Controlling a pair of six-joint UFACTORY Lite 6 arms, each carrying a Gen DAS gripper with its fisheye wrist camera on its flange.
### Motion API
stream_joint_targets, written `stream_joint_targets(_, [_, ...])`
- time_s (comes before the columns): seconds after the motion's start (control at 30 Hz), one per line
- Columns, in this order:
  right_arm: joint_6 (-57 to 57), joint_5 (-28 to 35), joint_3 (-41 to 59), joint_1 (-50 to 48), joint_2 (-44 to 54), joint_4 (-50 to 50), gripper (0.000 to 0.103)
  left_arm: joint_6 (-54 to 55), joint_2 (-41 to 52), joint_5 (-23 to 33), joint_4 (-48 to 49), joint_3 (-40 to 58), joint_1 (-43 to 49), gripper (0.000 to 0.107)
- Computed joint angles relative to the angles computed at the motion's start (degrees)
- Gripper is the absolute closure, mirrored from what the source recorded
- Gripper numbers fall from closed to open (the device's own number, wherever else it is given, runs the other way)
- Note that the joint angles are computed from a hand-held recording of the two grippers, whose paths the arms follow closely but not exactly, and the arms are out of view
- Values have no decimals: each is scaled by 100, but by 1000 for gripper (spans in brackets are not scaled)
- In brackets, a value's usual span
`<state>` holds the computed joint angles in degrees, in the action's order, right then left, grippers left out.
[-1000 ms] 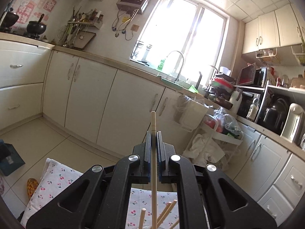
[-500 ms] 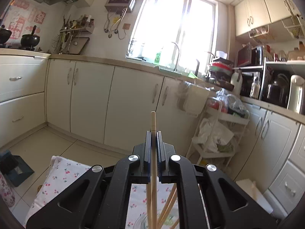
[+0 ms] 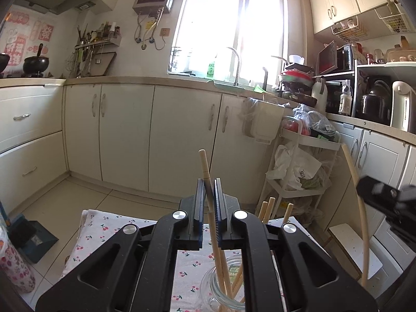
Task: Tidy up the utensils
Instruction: 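Lower the chopstick into the jar and open the left tool, then lower the right tool's chopstick into the jar and open the right tool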
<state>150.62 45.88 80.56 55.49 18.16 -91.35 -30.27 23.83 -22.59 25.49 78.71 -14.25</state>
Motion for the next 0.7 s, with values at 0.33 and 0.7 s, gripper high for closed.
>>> stream_joint_targets(0.33, [-650,461,1485,-213,1017,-96,97,-685,-530,-84,868,-545,350,76])
stream_joint_targets(0.7, [-2113,1044,4282,-425,3142,355,97,-1796,-1390,-519,2085,-1980,1287,62])
